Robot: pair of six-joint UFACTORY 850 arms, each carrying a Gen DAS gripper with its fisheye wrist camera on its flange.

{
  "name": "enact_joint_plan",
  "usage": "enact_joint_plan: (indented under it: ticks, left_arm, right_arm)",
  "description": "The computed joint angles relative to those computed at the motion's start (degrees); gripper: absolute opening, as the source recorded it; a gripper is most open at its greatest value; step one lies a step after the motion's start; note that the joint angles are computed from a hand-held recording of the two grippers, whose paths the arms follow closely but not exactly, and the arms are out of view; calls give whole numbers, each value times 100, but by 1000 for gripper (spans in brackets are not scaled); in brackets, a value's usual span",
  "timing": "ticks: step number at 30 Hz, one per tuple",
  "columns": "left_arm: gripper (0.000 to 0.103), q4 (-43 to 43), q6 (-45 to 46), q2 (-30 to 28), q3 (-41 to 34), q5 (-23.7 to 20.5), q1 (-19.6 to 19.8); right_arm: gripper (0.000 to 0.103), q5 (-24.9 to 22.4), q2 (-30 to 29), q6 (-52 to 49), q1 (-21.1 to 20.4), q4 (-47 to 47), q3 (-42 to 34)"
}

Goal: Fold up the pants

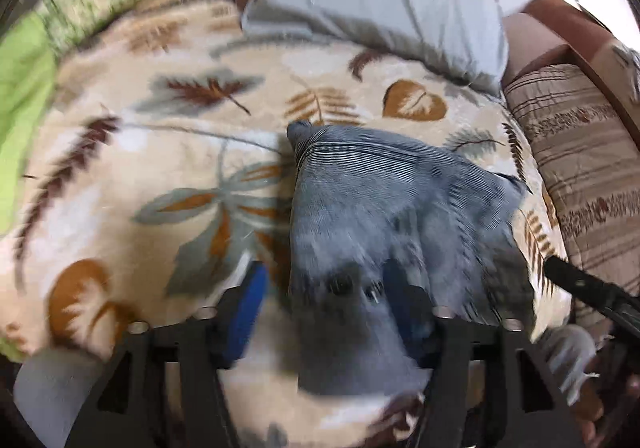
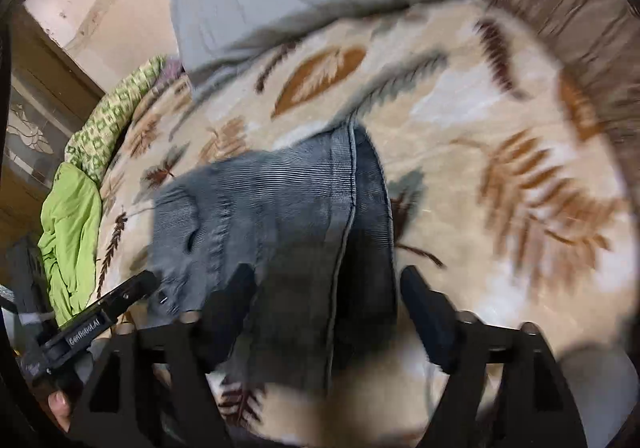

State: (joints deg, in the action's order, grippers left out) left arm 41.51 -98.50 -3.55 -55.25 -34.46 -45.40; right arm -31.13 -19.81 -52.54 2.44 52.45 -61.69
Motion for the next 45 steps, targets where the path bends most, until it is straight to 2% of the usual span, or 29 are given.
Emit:
enact_joint_plan:
  ticks: [3,4,7,10,13,18,23,26,37,45]
  left_arm:
    - [72,352,-366,105,-219,-1119,-660]
    - [76,381,-368,126,-309,-1453,-861]
    - [77,592,-384,-10,-724,-2686,-1495]
    - [77,626,-278,-95,-1082,-3404,-1910]
    - [77,525,-444,-12,-1295,-3485,-2173]
    - [78,457,-344,-14,-1625,-3948,-2525]
    - [78,448,-257,-19,-1854,-4123,-2770]
    - [78,463,-179,-38,-1854,-4170,-2774]
    - [78,114,-138,201,-1606,-3776,-2408]
    - [78,181,-302,236,-1479,-3651,-2332]
  right_arm:
    - [80,316,804,-199,15,-36,641]
    - [80,449,1038,-95,46,-215,809]
    - [80,542,1631,-51,69,-451,1164]
    - [80,563,2034,64,105,-636,1314]
    - [80,635,2388,369,148,-935,1413]
    - [80,486,2781,510,78,-1095,1520]
    - [80,375,3039,573,-6,-1131,1633]
    - [80,343,3089,612,-37,-1148,1647]
    - [80,325,3023,619,15,-1131,1658]
    - [80,397,2984,657,104,-1239,1640]
